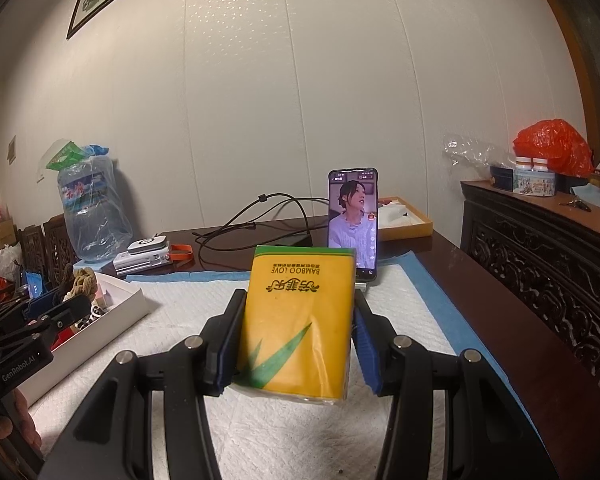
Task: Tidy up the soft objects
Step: 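Carry the rope ring and tissue pack over the white tray and lower them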
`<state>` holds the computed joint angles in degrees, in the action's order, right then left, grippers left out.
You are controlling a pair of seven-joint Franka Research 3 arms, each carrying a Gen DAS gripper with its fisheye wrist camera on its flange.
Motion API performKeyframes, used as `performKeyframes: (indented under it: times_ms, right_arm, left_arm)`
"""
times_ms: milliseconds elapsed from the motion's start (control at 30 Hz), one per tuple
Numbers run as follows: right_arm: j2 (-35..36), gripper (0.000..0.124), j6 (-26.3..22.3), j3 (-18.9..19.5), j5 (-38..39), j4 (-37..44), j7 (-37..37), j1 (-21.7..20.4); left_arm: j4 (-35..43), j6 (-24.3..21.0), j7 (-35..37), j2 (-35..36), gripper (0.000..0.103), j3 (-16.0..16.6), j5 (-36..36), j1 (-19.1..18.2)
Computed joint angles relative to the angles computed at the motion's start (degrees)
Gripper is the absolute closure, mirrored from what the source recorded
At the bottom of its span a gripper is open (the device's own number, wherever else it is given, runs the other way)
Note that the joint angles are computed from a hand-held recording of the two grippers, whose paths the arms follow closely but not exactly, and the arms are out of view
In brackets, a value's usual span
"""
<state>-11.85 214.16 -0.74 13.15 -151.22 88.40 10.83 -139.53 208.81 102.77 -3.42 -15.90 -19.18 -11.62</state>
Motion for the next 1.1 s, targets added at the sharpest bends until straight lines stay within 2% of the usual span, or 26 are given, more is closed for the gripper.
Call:
performKeyframes:
  times_ms: [533, 633, 733, 833, 967, 1100]
  right_arm:
    - [0.00, 0.074, 0.09, 0.14, -0.03, -0.05, -0.38, -0.04]
    - [0.06, 0.074, 0.32, 0.34, 0.06, -0.02, -1.00, -0.02]
    - [-0.44, 0.074, -1.50, -1.78, -4.09, 0.00, 2.53, 1.02]
    - [-1.14, 0.074, -4.37, -4.73, -10.35, 0.40, 7.50, 2.71]
    - [-1.49, 0.074, -5.61, -5.48, -14.49, 0.70, 9.92, 3.90]
    - [-1.67, 0.074, -7.10, -7.79, -19.89, 1.26, 13.78, 6.09]
  left_arm:
    - [-0.09, 0.49, -0.15, -0.02, 0.057, 0.04, -0.21, 0.02]
    - [-0.30, 0.16, -2.41, -0.31, 0.057, 0.68, 1.36, 0.09]
    - [-1.04, -2.20, -10.09, -2.35, 0.057, 2.75, 7.32, 0.70]
    - [-2.03, -2.36, -11.08, -4.49, 0.057, 1.41, 6.70, 3.05]
    - [-4.14, -3.40, -15.60, -7.30, 0.057, 1.67, 9.67, 5.19]
    - [-6.44, -3.86, -20.50, -9.74, 0.057, 2.46, 13.24, 6.99]
